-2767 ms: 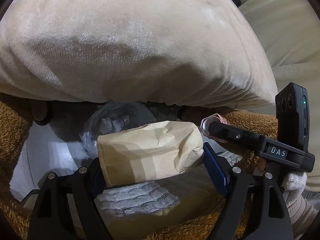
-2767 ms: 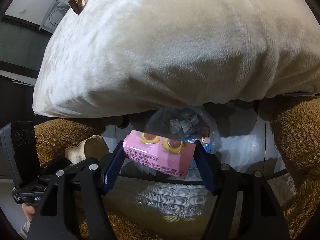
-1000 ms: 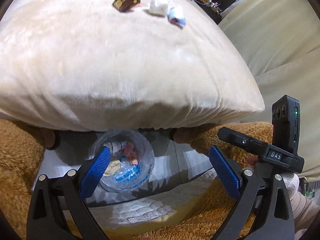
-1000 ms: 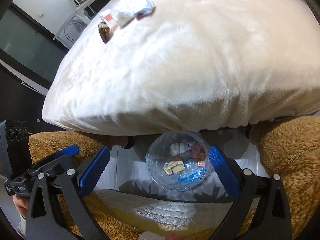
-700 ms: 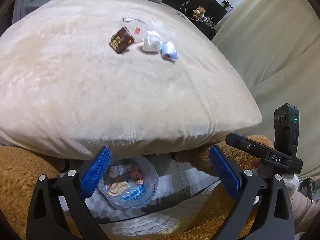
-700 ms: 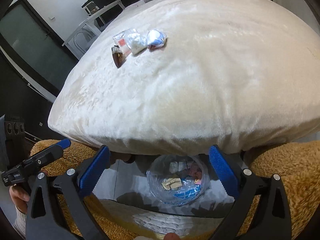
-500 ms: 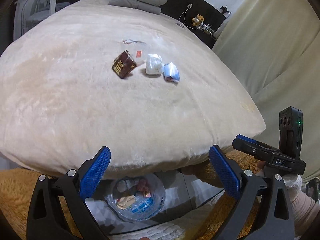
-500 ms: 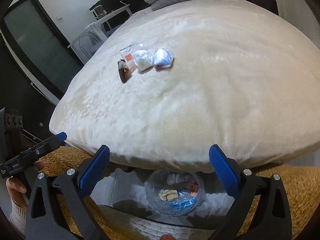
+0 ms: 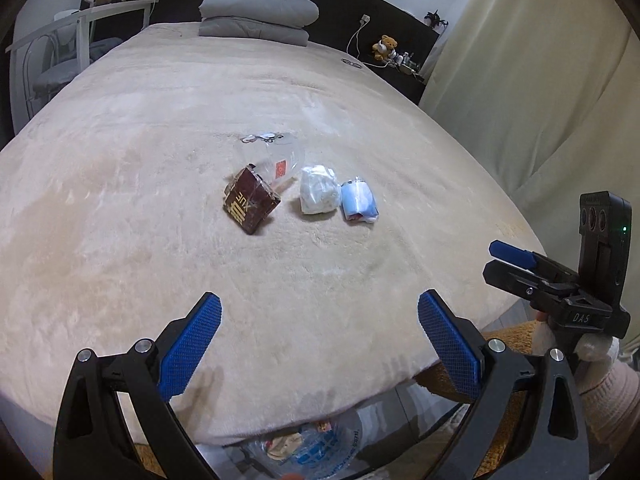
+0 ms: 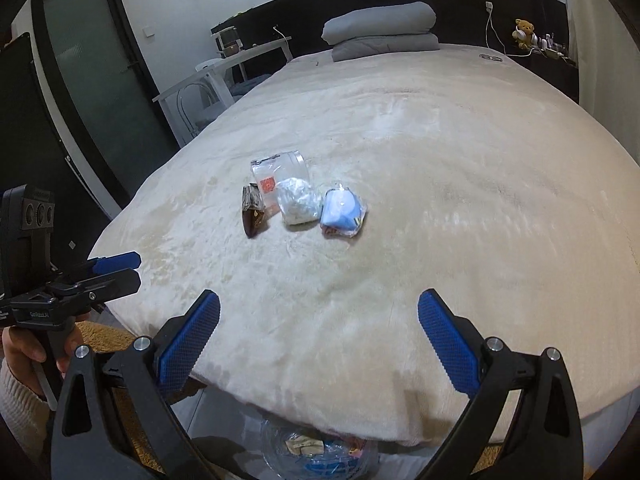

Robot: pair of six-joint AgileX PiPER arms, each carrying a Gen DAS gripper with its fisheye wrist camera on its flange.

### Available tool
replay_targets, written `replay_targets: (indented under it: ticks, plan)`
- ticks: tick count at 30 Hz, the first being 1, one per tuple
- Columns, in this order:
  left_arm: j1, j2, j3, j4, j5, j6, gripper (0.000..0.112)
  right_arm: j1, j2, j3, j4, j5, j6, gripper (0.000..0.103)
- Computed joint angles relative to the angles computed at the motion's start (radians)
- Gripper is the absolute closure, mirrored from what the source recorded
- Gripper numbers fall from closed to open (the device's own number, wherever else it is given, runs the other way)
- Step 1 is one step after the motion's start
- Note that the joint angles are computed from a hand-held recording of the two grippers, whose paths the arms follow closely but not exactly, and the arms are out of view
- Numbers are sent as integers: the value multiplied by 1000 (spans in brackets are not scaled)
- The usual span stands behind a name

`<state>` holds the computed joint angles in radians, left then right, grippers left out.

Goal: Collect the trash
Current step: 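Raise both open tools back over the remaining trash on the bed, then grasp the blue packet with the right tool while the left tool grasps the dark brown box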

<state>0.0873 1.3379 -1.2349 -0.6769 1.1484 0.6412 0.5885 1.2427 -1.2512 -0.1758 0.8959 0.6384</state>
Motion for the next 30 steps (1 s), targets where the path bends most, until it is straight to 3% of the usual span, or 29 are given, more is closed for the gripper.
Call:
replay_targets:
  ticks: [11,24,26,30]
  plan:
    - [-100,238,-197,102,-100,72,16,-132,199,-145,110,-64,-352,5]
    - [-122,507,-407,130,-87,174,16,-255,447,-253,319,-125,-706,5]
    - [-124,544,-438,131,-87,187,16,-269,478,-265,343,-122,-734,15]
    - [-122,603,-490,116,-64,221,17,-266,523,-287,331,-127,-771,24]
